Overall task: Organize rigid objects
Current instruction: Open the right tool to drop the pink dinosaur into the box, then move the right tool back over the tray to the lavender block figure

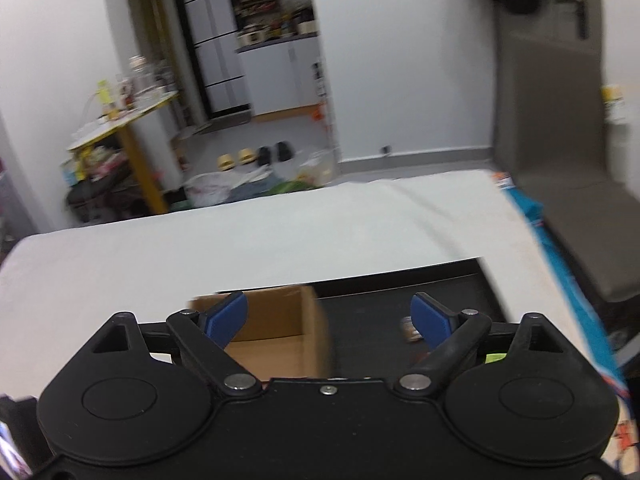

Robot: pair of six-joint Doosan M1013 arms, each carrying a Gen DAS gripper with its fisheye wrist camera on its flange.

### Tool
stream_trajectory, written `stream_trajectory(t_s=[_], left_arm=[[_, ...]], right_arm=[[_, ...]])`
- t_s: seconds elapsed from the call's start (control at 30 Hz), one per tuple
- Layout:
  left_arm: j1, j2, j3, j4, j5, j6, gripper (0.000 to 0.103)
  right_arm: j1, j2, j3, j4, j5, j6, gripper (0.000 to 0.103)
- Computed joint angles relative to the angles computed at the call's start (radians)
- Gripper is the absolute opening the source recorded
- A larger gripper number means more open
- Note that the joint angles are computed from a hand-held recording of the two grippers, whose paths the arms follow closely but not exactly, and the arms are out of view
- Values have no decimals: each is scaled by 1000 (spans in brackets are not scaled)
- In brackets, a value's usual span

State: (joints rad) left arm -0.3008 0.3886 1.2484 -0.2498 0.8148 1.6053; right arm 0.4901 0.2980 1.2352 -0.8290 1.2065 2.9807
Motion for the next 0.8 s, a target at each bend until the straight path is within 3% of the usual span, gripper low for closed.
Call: stream_trajectory(t_s=[0.47,0.8], left_arm=[[-29,-10,12,117,-26,-31,11],[-44,-8,7,183,-23,-68,11]], right_arm=[[-15,-95,141,94,24,111,90],[-41,-162,243,149,-61,134,96]])
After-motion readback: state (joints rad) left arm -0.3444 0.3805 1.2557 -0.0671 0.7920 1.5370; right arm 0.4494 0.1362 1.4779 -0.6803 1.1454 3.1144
